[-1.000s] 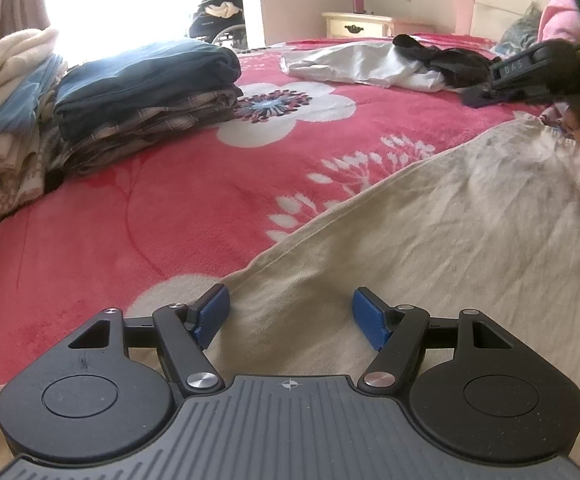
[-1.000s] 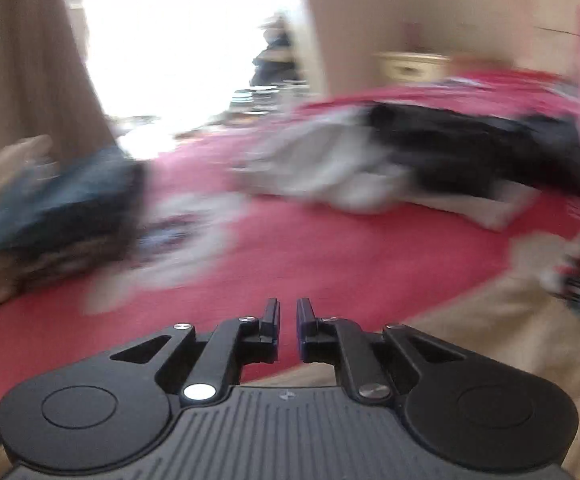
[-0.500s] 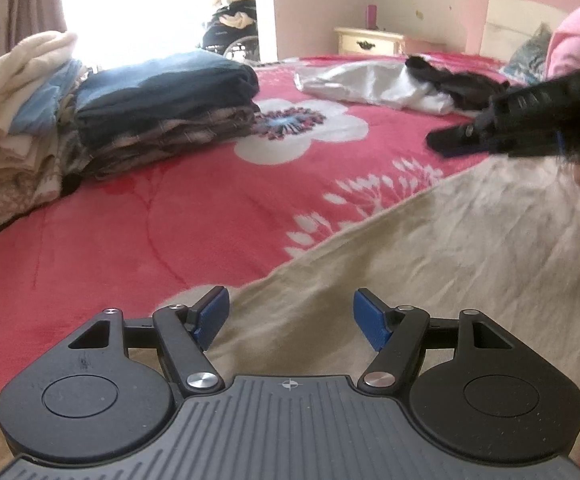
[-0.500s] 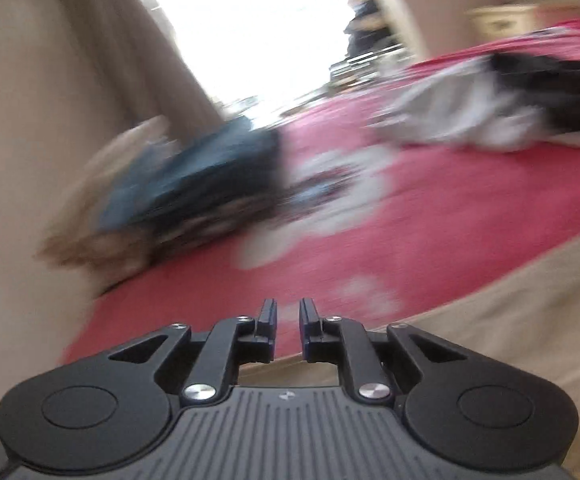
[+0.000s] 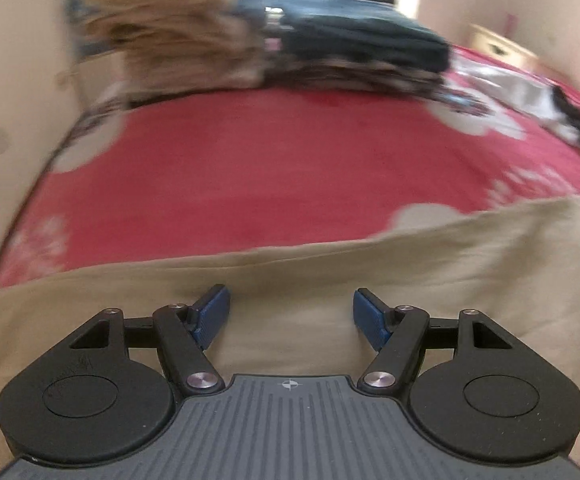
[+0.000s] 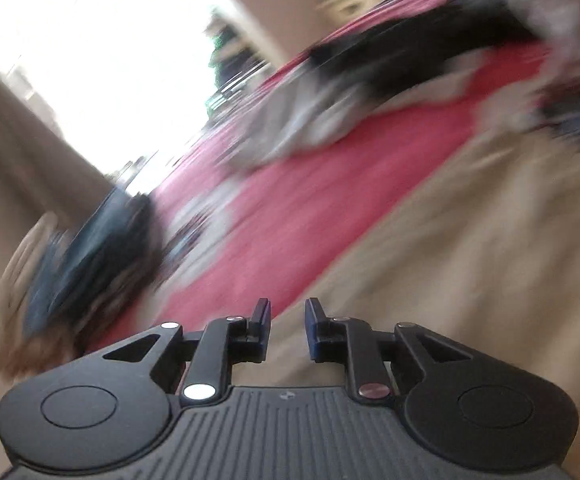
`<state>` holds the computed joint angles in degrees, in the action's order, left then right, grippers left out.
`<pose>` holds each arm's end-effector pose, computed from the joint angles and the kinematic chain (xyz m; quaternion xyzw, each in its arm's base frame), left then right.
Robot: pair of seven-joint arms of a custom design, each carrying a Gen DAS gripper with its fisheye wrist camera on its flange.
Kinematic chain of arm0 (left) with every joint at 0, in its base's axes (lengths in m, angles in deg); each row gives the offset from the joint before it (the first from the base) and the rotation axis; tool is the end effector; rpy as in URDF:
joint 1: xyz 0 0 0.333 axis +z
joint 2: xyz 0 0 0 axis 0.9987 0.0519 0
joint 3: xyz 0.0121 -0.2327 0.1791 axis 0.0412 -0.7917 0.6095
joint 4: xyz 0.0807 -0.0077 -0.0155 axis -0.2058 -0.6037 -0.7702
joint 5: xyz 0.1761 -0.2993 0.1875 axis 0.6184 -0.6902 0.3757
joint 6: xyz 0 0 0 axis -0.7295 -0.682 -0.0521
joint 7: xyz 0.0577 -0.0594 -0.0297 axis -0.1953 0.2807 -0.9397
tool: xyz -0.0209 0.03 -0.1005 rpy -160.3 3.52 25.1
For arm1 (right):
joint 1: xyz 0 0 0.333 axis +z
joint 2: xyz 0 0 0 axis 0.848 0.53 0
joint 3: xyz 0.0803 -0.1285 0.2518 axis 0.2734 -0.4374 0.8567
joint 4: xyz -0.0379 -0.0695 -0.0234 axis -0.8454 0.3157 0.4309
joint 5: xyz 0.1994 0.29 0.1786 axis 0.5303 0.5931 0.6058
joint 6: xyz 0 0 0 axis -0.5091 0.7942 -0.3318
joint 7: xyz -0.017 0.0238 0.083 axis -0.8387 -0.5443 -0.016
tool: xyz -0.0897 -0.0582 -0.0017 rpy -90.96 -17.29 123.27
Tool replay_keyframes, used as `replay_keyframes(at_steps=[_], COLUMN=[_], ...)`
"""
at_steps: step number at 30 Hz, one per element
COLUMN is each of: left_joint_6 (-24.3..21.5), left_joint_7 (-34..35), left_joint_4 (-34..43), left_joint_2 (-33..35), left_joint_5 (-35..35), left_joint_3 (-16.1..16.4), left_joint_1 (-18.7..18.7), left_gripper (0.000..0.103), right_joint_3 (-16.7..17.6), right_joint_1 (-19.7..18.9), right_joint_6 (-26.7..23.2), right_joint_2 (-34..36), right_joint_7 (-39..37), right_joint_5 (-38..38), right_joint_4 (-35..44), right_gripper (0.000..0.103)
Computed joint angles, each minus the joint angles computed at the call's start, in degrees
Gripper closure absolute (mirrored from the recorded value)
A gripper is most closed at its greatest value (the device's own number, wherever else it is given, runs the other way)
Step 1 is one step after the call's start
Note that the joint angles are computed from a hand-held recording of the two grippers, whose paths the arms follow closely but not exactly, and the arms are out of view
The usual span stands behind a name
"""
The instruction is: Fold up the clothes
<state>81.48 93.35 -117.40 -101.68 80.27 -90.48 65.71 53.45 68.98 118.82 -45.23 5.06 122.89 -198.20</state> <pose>0.2938 -0.1976 0.5038 -0.7722 0.5292 -0.2099 0.2821 0.5132 0.0312 0.4831 -0.5411 0.7006 -0.0368 0.4637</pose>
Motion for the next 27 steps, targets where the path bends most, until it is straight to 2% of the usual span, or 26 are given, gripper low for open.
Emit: replay_keyframes(at_steps=[4,8,10,12,13,14,15,16,17,19,22,24,26,27], left_joint_6=[-5.5,-13.6,-18.5,-21.5,-23.0,-24.7,-26.4,-27.7,-28.5,-30.7,-34.3,-36.1,-37.6,-38.1], left_joint_7=[0.3,3.3,5.0,5.8,5.9,5.9,5.9,5.6,5.6,6.7,8.0,6.9,5.0,4.1], left_joint_4=[-1.2,-1.1,-1.2,-2.3,-1.8,-0.8,0.2,1.0,1.6,2.6,3.2,1.7,0.1,0.2], left_joint_2=[-5.6,-9.6,-10.4,-11.6,-11.2,-10.9,-10.7,-11.1,-11.8,-12.5,-12.2,-12.7,-13.6,-13.8], left_joint_5=[-1.7,-5.2,-6.2,-5.1,-4.4,-4.0,-3.7,-3.1,-2.4,-2.0,-4.2,-5.9,-6.8,-6.7], left_joint_3=[-0.1,-1.1,-2.8,-5.0,-5.6,-5.8,-6.0,-6.4,-6.8,-7.6,-8.4,-8.9,-9.4,-9.3], left_joint_1=[-1.5,-6.7,-9.5,-11.7,-12.1,-12.2,-12.3,-12.6,-13.3,-15.2,-18.7,-20.8,-22.4,-22.7], left_gripper=[0.034,0.034,0.033,0.032,0.032,0.033,0.033,0.033,0.033,0.033,0.032,0.031,0.025,0.025], right_joint_3=[-2.0,-5.5,-5.6,-1.5,1.1,1.7,2.1,2.4,1.1,-2.2,-5.2,-2.9,2.7,3.2], right_joint_1=[-0.7,0.5,0.1,-2.0,-3.3,-3.4,-3.3,-3.2,-1.9,2.2,5.4,3.9,-0.1,-0.4], right_joint_6=[-4.0,-18.1,-23.4,-20.6,-17.2,-15.4,-13.6,-11.9,-11.1,-12.9,-21.4,-25.5,-27.1,-26.3], right_joint_2=[-7.6,-15.9,-18.9,-20.9,-21.0,-20.8,-20.6,-20.5,-22.2,-27.0,-30.8,-31.2,-30.2,-30.2], right_joint_7=[-4.7,-12.9,-16.0,-17.5,-15.7,-14.3,-12.7,-11.4,-12.7,-19.3,-25.1,-24.5,-19.4,-18.7], right_joint_5=[-1.1,-3.2,-6.8,-12.3,-15.7,-15.9,-16.3,-16.6,-15.5,-12.9,-11.9,-15.6,-23.9,-24.4], right_joint_4=[-4.5,-8.7,-11.2,-14.3,-15.5,-15.6,-15.7,-15.9,-16.5,-17.8,-18.1,-18.5,-18.9,-19.6], right_gripper=[0.082,0.081,0.081,0.081,0.085,0.101,0.098,0.092,0.091,0.091,0.091,0.091,0.092,0.093])
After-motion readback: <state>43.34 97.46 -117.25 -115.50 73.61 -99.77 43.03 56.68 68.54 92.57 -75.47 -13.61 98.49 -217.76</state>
